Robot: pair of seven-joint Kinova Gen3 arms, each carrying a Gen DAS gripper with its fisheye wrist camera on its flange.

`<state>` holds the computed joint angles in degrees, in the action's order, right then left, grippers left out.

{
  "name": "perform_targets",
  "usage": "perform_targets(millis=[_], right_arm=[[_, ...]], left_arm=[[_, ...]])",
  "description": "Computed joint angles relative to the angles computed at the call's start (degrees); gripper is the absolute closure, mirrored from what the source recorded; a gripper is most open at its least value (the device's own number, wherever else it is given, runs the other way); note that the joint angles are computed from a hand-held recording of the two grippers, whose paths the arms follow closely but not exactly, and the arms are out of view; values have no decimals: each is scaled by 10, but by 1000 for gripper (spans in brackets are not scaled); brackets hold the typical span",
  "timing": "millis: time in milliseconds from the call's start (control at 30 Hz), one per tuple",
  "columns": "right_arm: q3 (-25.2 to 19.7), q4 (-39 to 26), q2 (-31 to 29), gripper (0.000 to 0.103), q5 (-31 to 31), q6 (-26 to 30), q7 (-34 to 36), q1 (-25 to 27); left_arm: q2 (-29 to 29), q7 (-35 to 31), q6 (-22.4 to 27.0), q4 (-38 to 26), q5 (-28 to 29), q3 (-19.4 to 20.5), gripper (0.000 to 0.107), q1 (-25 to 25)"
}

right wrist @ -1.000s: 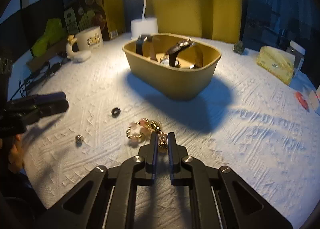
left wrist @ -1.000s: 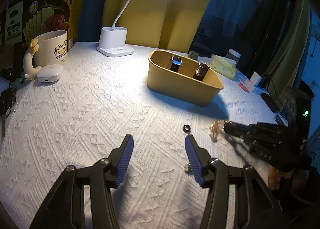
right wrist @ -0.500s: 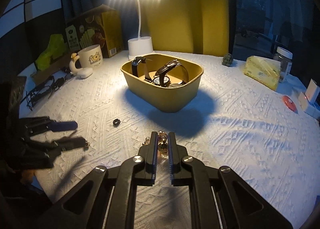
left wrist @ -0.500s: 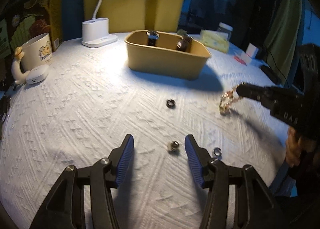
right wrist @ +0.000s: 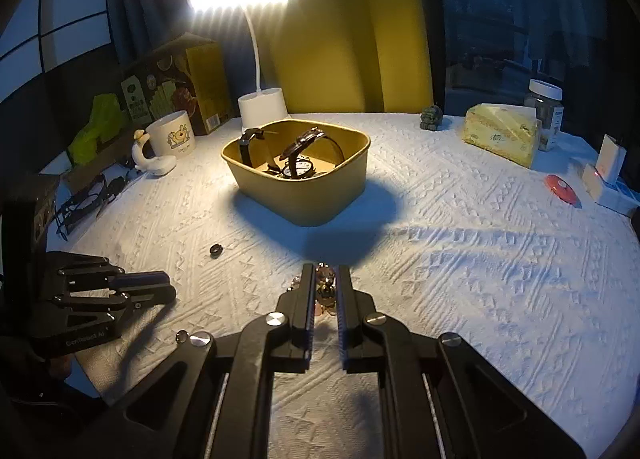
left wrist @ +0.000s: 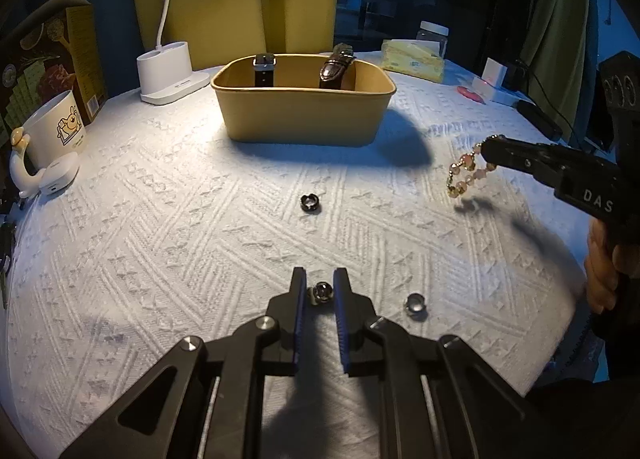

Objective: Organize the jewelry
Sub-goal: 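Carry the gold bracelet into the tray with the right tool while the left carries a ring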

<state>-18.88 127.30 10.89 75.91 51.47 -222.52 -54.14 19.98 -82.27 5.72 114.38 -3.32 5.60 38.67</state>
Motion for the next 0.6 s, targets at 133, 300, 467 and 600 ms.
perform_targets(millis=[133, 300, 467, 600], right_arm=[[0, 3, -6, 94, 7, 0, 0, 3], [0, -1, -11, 94, 16, 4, 8, 9], [3, -13, -13, 94, 23, 3, 33, 19], [8, -25, -16, 94, 29, 3, 59, 30]], left_arm=[[-3, -2, -2, -3, 3, 6, 95, -5], [-7, -11, -7, -8, 8, 23, 95, -23], [-8, -27, -14, -16, 17, 52, 95, -55], [-4, -50, -18, -27, 26, 94, 95, -98]])
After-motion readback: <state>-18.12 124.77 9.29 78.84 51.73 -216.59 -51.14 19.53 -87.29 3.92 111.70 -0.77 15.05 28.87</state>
